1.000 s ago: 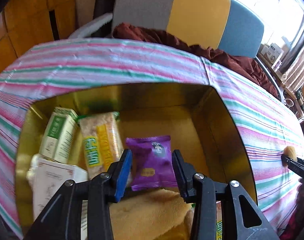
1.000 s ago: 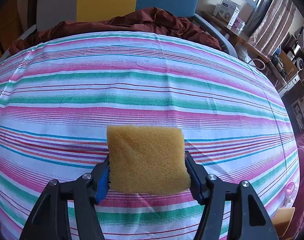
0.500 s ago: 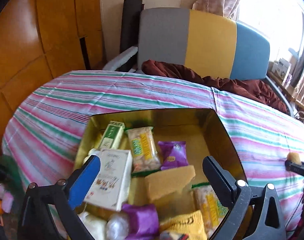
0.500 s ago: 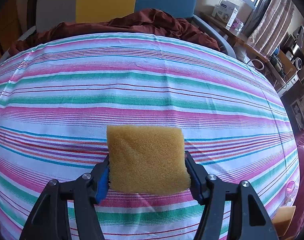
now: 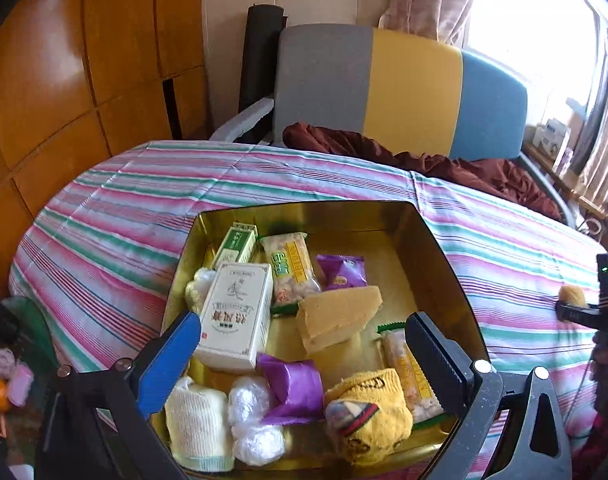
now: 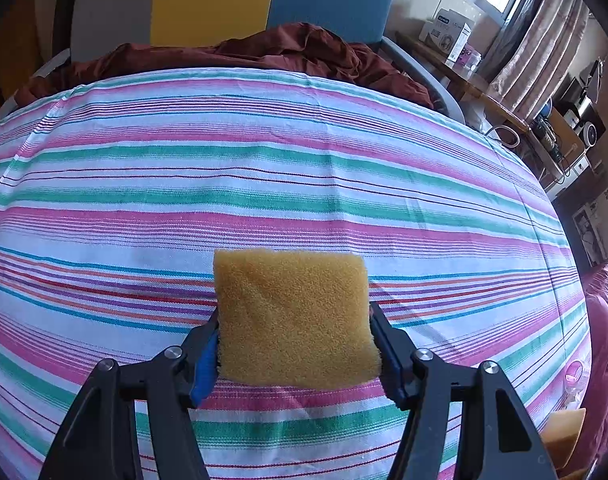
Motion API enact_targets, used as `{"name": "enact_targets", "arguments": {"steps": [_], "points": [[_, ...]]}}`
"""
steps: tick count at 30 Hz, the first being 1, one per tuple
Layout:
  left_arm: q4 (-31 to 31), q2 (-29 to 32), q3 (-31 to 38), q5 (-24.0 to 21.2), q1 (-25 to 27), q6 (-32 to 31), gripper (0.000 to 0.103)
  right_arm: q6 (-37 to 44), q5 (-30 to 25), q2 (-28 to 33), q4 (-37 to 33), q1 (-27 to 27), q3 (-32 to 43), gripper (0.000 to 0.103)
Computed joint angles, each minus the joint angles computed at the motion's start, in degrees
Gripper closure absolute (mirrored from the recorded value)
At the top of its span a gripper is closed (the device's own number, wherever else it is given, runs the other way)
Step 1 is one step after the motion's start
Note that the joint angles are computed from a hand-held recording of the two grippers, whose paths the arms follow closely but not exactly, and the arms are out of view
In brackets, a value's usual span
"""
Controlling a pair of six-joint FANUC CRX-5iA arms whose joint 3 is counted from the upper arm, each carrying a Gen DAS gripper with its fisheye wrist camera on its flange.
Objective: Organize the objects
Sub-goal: 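Carry the sponge into the tray and release it with the right gripper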
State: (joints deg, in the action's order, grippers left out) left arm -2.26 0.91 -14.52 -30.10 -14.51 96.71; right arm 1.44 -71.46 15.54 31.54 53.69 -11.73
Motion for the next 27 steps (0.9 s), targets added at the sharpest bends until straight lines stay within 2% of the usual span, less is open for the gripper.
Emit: {"name": "enact_targets", "arguments": {"steps": [2, 5, 9, 14, 18, 22, 27], "points": [[-0.43, -0.61, -0.72, 0.17, 0.20, 0.29, 0.000, -0.12, -0.55, 0.18, -0.16, 0.21, 0.26, 0.038], [-4.68, -1.38, -0.87, 0.42, -0.53, 3.39, 0.000, -0.50, -0.91, 0.07, -0.95, 0.40, 0.56, 0.039], [-3.92, -2.55, -2.60, 1.45, 0.24, 1.07, 0.000, -0.82, -2.16, 0.53, -2.07, 1.21, 1.94, 0.040], [-6.82, -3.83, -3.29, 1.56, 0.24, 3.12, 0.000, 0.03, 3.27, -0.92, -4.86, 2.27, 2.98, 0.040], [-10.29, -4.71, -3.36, 1.47, -0.37, 6.05, 0.000, 0.09, 6.75, -0.43, -2.77, 4.28, 5.64, 0.040], [-8.85, -5.70, -4.60, 2.30, 0.54, 5.30, 0.000, 1.68, 9.69, 1.42, 1.10, 6.46, 10.47, 0.040], [-9.19, -6.70, -5.50, 2.72, 1.44, 7.03, 0.000, 8.47, 13.12, 6.52, 2.51, 8.77, 19.58, 0.040]]}}
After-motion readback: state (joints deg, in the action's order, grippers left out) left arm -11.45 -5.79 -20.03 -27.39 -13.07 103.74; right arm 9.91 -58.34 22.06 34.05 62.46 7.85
